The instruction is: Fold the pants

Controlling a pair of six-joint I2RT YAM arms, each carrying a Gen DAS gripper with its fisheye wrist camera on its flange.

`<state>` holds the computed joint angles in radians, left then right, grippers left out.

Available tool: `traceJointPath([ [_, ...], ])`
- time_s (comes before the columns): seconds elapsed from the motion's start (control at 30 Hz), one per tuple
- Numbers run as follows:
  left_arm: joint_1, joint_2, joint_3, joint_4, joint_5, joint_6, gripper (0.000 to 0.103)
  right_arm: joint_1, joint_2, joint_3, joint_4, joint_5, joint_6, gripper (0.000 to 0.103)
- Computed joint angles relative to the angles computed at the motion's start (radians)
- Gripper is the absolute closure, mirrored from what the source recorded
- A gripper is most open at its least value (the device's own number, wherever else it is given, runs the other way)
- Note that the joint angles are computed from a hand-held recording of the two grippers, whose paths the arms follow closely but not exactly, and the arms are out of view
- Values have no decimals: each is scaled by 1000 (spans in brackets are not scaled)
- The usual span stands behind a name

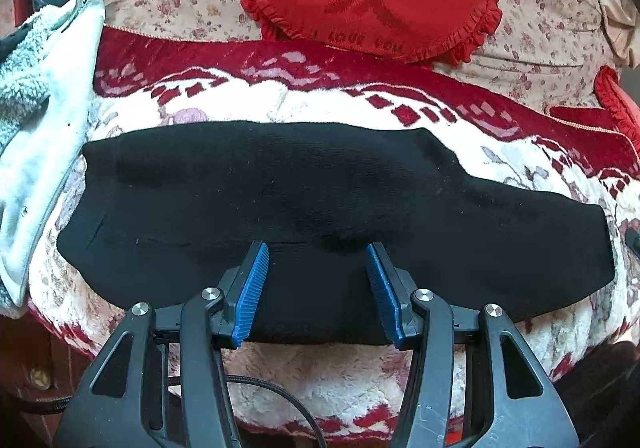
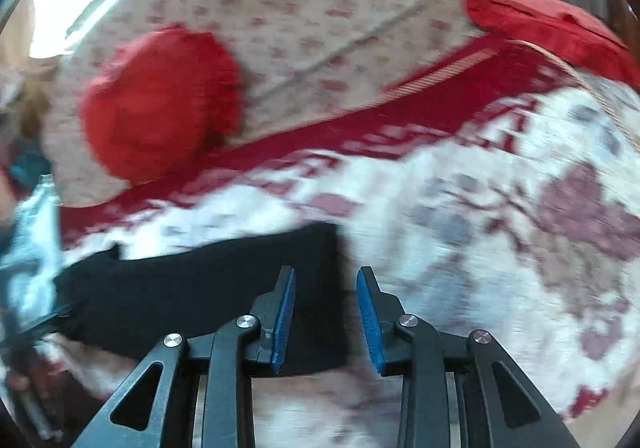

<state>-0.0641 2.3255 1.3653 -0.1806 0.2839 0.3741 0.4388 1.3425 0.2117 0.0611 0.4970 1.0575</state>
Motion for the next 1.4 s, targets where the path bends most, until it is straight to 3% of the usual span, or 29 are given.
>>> traceJointPath([
  [0.23, -18, -24, -30, 65, -34, -6, 53, 72, 475, 322, 333, -193, -221, 73],
  [0.43, -36, 29, 32, 58, -66, -19, 53, 71, 788, 679, 273, -307, -362, 73],
  [0.57, -57, 87, 93, 35, -90, -26, 53, 52, 904, 809, 164, -272, -379, 73],
  [0.67, -69, 100, 94, 66, -108, -29, 53, 18, 902, 755, 246, -280, -396, 74],
  [1.13, -95, 29, 6, 82, -106, -30, 53, 24, 607, 400, 279, -186, -300, 73],
  [1.3, -103, 26, -22, 87, -88, -27, 53, 36, 596, 316, 259, -134, -243, 72],
  [1.4, -117, 14, -60, 126, -107, -28, 53, 25, 563, 191, 365, -137, -211, 72],
])
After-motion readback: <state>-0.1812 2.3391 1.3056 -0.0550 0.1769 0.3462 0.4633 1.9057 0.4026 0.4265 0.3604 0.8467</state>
